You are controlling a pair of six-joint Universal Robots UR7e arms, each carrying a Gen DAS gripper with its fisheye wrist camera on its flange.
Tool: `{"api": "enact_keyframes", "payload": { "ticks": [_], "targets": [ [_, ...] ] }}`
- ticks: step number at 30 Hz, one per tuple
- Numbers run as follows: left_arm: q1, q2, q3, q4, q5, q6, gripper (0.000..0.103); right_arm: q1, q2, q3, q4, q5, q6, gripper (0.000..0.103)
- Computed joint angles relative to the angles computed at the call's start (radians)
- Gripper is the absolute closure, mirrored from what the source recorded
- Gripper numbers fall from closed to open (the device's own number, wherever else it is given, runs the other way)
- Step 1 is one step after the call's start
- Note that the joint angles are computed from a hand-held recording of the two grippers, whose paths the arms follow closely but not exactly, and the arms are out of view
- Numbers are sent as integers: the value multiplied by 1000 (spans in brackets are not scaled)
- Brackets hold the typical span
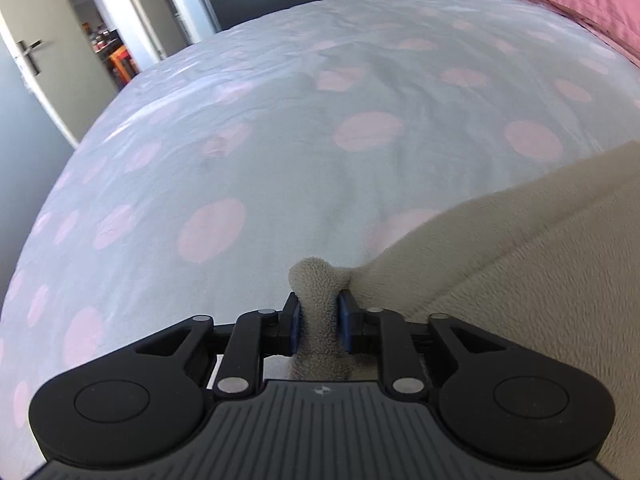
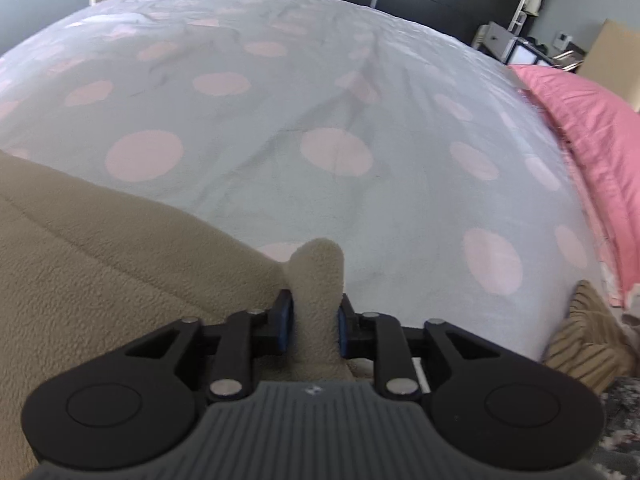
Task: Fold clothes
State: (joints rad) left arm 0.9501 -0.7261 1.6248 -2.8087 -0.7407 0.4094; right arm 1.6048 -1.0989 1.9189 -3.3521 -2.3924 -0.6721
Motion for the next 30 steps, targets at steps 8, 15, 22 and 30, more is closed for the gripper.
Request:
{"api": "enact_keyframes", "payload": {
  "ticks": [8, 15, 22, 30],
  "targets": [
    [-76, -169, 105, -10, 103, -80, 52, 103, -122, 46, -26, -142, 78, 44],
    [-90, -393, 199, 273, -66, -388, 39, 137, -399, 194, 332, -40, 422, 26],
    [-65, -435, 298, 277, -90, -506, 39, 86, -547, 322, 446, 53, 574, 21],
    [21, -387, 272, 276, -178, -567, 39, -64, -560, 345, 456, 223, 641, 21]
  ]
}}
